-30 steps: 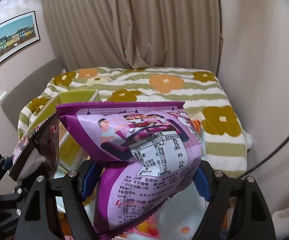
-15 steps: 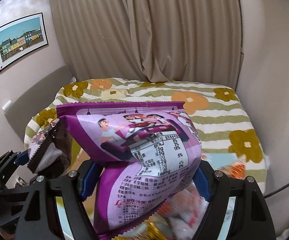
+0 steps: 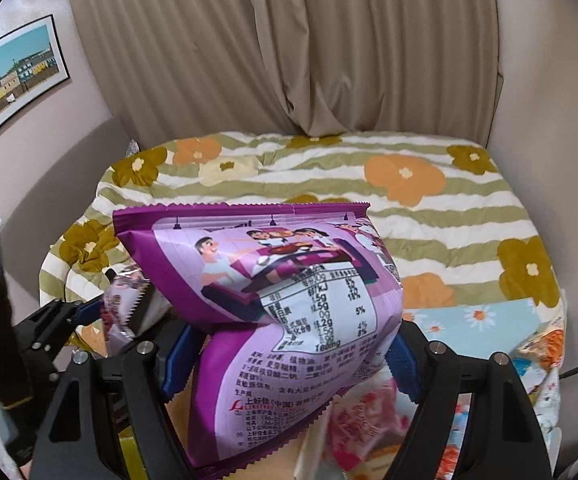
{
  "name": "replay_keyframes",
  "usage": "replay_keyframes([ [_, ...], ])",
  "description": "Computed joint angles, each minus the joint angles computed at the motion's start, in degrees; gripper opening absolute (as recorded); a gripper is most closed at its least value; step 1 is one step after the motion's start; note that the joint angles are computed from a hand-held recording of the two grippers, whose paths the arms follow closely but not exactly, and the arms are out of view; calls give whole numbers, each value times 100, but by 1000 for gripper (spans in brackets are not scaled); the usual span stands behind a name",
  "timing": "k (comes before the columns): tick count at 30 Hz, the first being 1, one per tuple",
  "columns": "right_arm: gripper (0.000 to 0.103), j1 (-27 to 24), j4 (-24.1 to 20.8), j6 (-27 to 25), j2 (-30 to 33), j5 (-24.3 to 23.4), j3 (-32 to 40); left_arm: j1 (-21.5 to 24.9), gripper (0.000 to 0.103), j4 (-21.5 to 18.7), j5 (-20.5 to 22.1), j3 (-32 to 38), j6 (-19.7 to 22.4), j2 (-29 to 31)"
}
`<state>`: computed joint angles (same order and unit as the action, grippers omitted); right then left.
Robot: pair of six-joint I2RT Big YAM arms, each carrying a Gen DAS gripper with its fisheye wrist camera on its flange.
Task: Organize snacks
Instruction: 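Carry both bags over the cardboard box and open both tools to drop them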
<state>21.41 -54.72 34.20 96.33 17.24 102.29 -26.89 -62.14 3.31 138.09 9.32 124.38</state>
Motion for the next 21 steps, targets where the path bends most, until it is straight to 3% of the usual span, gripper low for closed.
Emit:
replay_keyframes([
  [4, 76, -36, -96, -10, 285, -143, 223, 58, 63, -415, 21, 627, 38, 500],
  [5, 76, -48, -101, -19, 338, -183, 255, 69, 72, -497, 45, 735, 54, 580],
  [6, 76, -66, -105, -29, 385, -241, 274, 83, 92, -585, 13, 885, 65, 684],
  [7, 76, -73, -118, -27, 444, -269, 323, 77, 101, -622, -83, 951, 56, 736],
  [12, 76, -123, -187, -74, 566, -419, 418, 124, 102, -655, -55, 792, 48, 630],
  [18, 77, -178, -244, -354, 637, -796, 515, 158, 102, -400, -221, -120, -217, 45],
  [21, 77, -181, -476, -609, 827, -951, 819, 187, 102, -314, -253, -455, -390, -177],
])
